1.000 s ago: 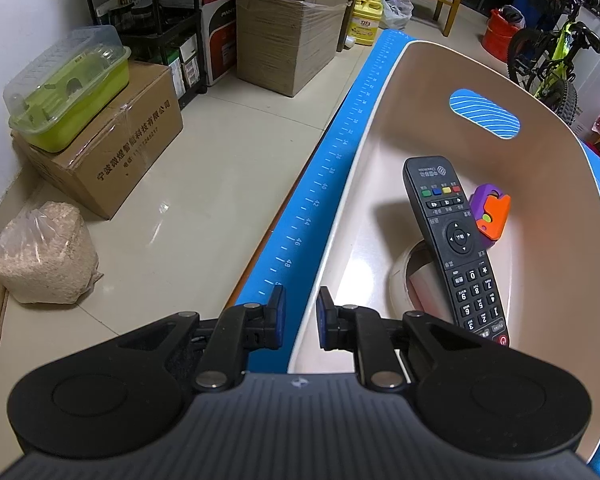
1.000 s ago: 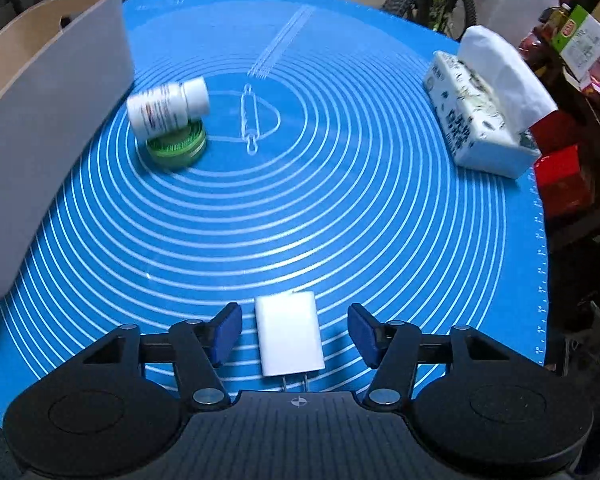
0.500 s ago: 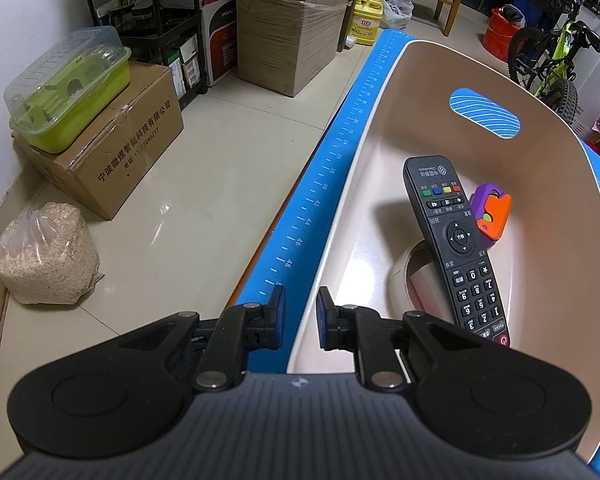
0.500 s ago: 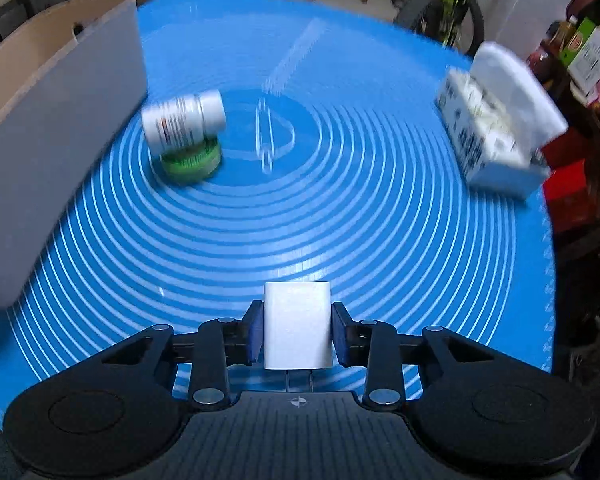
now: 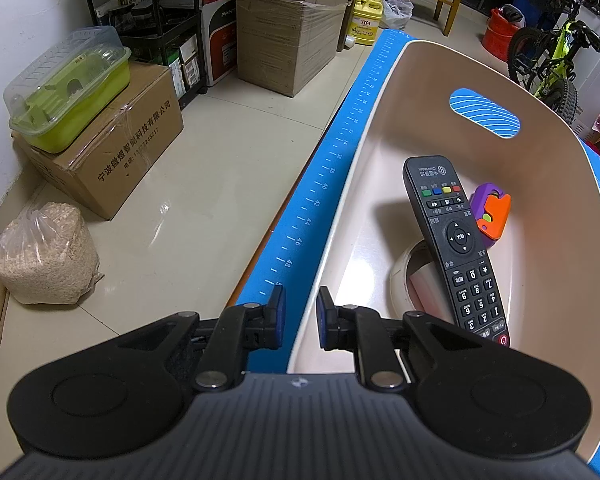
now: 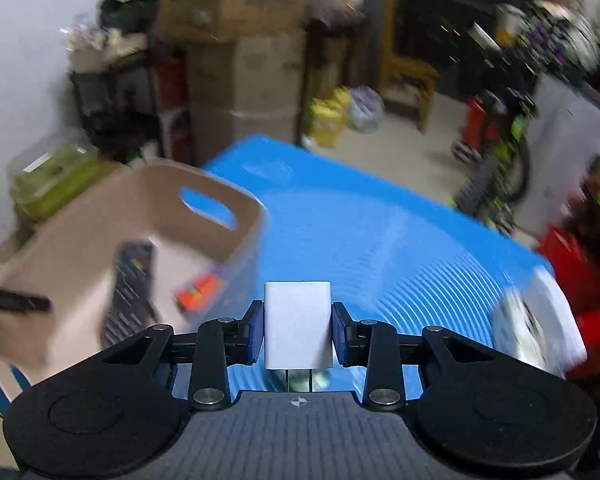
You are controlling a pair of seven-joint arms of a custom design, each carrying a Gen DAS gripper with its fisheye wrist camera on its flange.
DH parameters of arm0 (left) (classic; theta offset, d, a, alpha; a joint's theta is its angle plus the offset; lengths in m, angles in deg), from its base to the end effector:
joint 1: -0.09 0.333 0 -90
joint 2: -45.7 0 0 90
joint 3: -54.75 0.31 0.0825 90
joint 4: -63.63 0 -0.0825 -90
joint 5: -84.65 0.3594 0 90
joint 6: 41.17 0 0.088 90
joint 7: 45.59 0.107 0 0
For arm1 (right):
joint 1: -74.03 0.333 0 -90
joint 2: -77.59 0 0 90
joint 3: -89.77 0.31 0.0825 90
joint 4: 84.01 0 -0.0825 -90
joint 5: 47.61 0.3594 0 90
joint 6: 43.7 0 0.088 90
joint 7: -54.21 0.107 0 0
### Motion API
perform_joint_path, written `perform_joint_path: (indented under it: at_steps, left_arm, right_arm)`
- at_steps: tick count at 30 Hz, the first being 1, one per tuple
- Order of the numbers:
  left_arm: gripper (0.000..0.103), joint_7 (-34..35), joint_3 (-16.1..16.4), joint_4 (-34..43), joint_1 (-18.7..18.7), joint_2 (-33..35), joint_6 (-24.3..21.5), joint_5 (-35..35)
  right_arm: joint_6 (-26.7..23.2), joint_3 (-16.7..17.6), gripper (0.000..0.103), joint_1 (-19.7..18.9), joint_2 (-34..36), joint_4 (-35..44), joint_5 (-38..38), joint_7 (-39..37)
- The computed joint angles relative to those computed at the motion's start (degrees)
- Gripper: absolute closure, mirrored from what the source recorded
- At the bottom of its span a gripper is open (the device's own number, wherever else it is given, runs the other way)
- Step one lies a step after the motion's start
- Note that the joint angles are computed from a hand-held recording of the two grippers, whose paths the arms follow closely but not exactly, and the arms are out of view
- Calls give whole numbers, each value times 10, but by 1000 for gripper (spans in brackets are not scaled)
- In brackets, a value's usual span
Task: Organize rigid objects
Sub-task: 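Grasp the white charger with the right gripper and release it into the bin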
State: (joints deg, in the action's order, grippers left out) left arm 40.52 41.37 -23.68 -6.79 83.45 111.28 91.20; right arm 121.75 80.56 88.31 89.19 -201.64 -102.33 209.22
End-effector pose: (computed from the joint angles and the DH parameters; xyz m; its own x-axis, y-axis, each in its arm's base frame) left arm 0.6896 -0.2197 0.3440 -0.3046 -0.9491 0.0797 -0.8500 0.2331 -0.4723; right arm 0.5851 0.1039 0.4032 -0.1898 -0.9806 0.0488 -0.7102 0.1028 -0.6965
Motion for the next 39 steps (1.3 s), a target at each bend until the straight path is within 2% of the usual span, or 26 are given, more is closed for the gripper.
perform_joint_path:
  at_steps: [7,10,14,20,30,33,39]
  left_arm:
    - [84,2,-1,1,2,1,0,0]
    - [84,2,-1,1,1,1,0,-1]
    - [84,2,-1,1,1,1,0,0]
    - [84,1,-1,1,1,1,0,0]
    - [84,1,-1,1,1,1,-1,0]
    - [84,1,-1,1,1,1,0,0]
    - [84,-1,2,2,-2,1,-1,4]
  right_arm:
    - [18,31,60,-7,104,133,128,-168]
    - [-7,58,60,-18,160,204,198,-254]
    - [-56,74,60,-17,228,292,267,-333]
    - [-131,65,60,0,311,402,336,-408]
    - [-256,26,60,27,420,565,424,-502]
    - [-291,14,60,34,447,609,435,-516]
    - [-381,14,61,30,511,730,454,-544]
